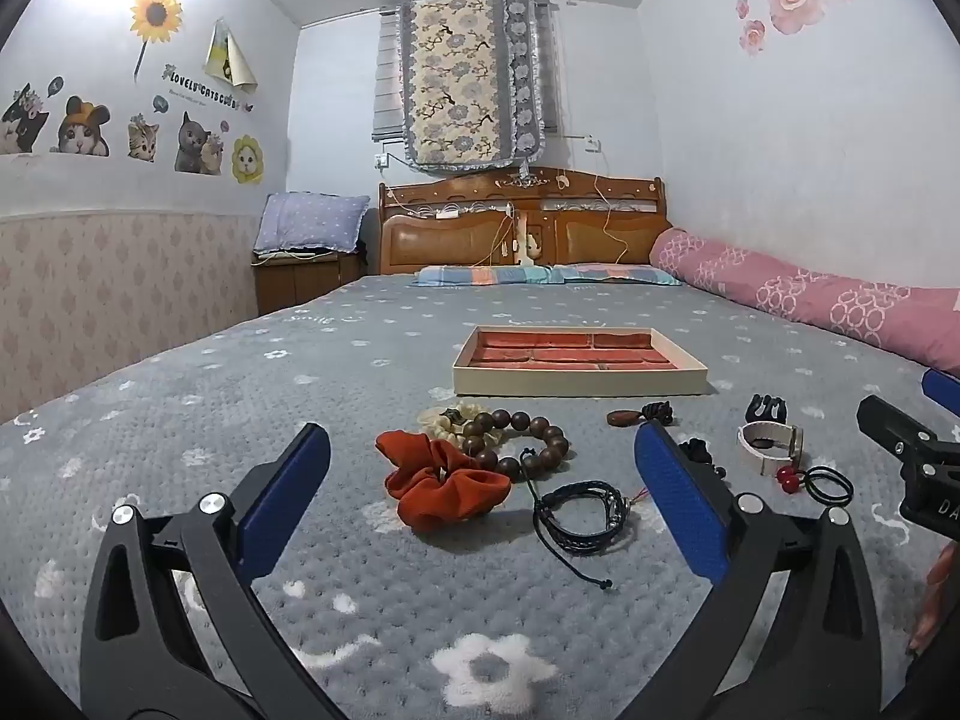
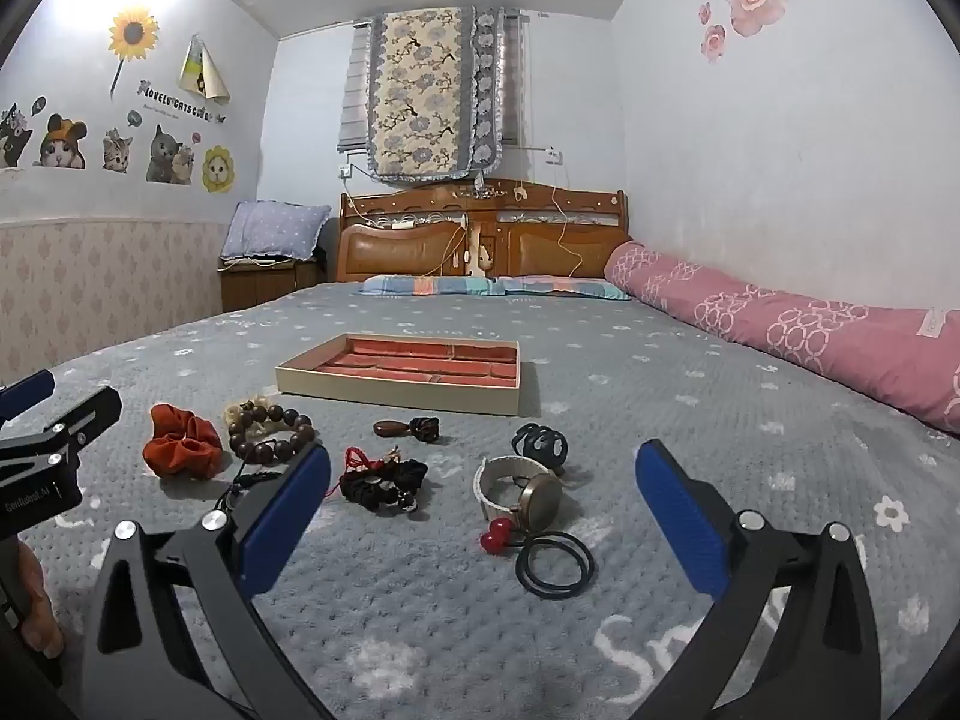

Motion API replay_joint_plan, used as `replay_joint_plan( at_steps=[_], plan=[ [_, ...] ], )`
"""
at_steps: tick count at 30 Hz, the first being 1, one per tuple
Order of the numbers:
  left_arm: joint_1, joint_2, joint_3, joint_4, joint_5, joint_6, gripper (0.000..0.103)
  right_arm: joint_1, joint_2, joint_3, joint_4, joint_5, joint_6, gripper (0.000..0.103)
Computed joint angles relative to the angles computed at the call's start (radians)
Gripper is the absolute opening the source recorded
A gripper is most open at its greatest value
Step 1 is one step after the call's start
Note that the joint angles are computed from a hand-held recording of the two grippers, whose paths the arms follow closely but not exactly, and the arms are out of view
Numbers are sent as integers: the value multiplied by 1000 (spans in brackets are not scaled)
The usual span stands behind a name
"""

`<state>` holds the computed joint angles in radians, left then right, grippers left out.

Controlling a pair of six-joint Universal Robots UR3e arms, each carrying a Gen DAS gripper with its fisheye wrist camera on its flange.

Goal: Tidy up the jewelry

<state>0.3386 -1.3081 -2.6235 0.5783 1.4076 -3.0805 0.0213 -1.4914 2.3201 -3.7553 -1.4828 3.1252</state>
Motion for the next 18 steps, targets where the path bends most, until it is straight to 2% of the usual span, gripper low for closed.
replay_joint_plan(
  at_steps=[18],
  plan=[
    [1,2,0,-1,0,4,98,3,5,-2,-8,-3,0,99]
  ],
)
